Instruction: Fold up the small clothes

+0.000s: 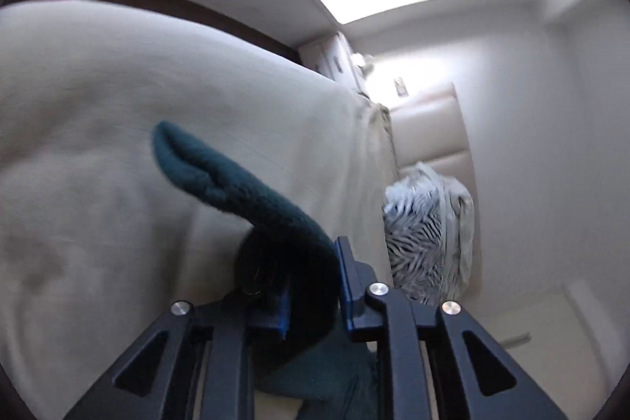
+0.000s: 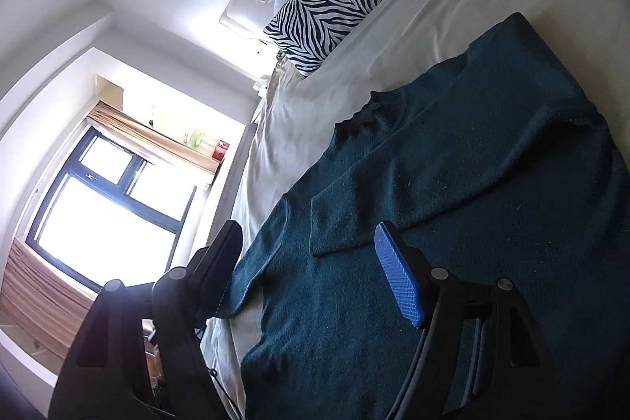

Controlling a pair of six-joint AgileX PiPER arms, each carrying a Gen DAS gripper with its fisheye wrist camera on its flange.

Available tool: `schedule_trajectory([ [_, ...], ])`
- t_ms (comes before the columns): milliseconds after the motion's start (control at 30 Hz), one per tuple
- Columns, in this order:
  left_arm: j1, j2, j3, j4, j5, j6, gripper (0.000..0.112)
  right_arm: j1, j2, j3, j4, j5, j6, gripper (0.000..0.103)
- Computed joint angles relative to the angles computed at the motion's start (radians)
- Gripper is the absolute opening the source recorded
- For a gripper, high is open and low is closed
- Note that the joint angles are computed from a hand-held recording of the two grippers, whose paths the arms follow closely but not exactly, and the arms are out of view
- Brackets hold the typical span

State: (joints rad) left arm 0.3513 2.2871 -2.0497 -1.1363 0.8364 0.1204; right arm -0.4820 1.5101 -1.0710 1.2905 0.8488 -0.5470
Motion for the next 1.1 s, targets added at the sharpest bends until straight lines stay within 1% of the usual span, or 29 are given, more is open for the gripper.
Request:
schedule_trajectory([
  [100, -0.148, -0.015, -0.104, 0.096, 0.031, 0.021, 0.016, -0.020, -0.002, 0.025, 0.009, 0.010, -0.030, 0.068],
  [167, -0.285, -0.017, -0.158, 0.172, 0.037, 0.044, 0.015, -0.037, -0.009, 0.042, 0.012, 0.014, -0.045, 0.068],
  [200, -0.334, -0.025, -0.162, 0.202, 0.046, 0.067, 0.015, -0.054, -0.013, 0.052, 0.021, 0.026, -0.060, 0.068],
  [233, -0.419, -0.043, -0.128, 0.239, 0.030, 0.116, 0.015, -0.072, -0.015, 0.063, 0.028, 0.036, -0.073, 0.068],
  [300, -0.513, -0.046, -0.088, 0.281, 0.006, 0.158, 0.015, -0.101, -0.020, 0.081, 0.031, 0.049, -0.084, 0.068],
  [333, -0.570, -0.025, -0.082, 0.307, 0.006, 0.169, 0.015, -0.118, -0.017, 0.086, 0.027, 0.059, -0.087, 0.068],
  [367, -0.602, -0.012, -0.077, 0.338, -0.001, 0.164, 0.021, -0.131, -0.011, 0.089, 0.018, 0.071, -0.088, 0.068],
  [400, -0.647, 0.017, -0.088, 0.409, -0.005, 0.132, 0.026, -0.137, -0.005, 0.090, 0.006, 0.079, -0.086, 0.068],
  [433, -0.656, 0.053, -0.126, 0.443, 0.005, 0.114, 0.037, -0.138, 0.004, 0.084, -0.016, 0.084, -0.076, 0.068],
  [467, -0.672, 0.071, -0.124, 0.476, 0.031, 0.091, 0.043, -0.134, 0.012, 0.077, -0.043, 0.082, -0.063, 0.069],
  [533, -0.666, 0.056, -0.068, 0.472, 0.062, 0.094, 0.045, -0.121, 0.029, 0.066, -0.069, 0.075, -0.057, 0.070],
  [600, -0.638, 0.009, 0.017, 0.419, 0.040, 0.162, 0.054, -0.097, 0.051, 0.050, -0.060, 0.065, -0.060, 0.070],
  [667, -0.609, -0.103, 0.190, 0.340, -0.038, 0.274, 0.071, -0.059, 0.083, 0.017, -0.069, 0.041, -0.038, 0.070],
  [700, -0.590, -0.141, 0.253, 0.296, -0.069, 0.333, 0.073, -0.035, 0.101, -0.006, -0.078, 0.028, -0.017, 0.070],
  [733, -0.568, -0.175, 0.305, 0.249, -0.091, 0.390, 0.075, -0.004, 0.131, -0.039, -0.088, 0.012, 0.003, 0.070],
  [767, -0.547, -0.191, 0.325, 0.227, -0.087, 0.415, 0.075, 0.023, 0.150, -0.067, -0.107, -0.005, 0.029, 0.070],
  [833, -0.510, -0.207, 0.371, 0.174, -0.087, 0.460, 0.075, 0.095, 0.205, -0.149, -0.221, -0.066, 0.151, 0.070],
  [900, -0.486, -0.226, 0.419, 0.141, -0.092, 0.492, 0.075, 0.133, 0.265, -0.216, -0.267, -0.074, 0.205, 0.070],
  [1000, -0.450, -0.239, 0.463, 0.105, -0.076, 0.525, 0.074, 0.199, 0.343, -0.323, -0.409, -0.077, 0.317, 0.067],
  [1033, -0.444, -0.227, 0.439, 0.113, -0.066, 0.508, 0.074, 0.221, 0.359, -0.352, -0.455, -0.080, 0.343, 0.059],
  [1067, -0.439, -0.232, 0.446, 0.104, -0.064, 0.511, 0.074, 0.239, 0.370, -0.382, -0.509, -0.076, 0.375, 0.047],
  [1100, -0.445, -0.215, 0.418, 0.100, -0.060, 0.494, 0.074, 0.264, 0.377, -0.410, -0.584, -0.077, 0.417, 0.042],
])
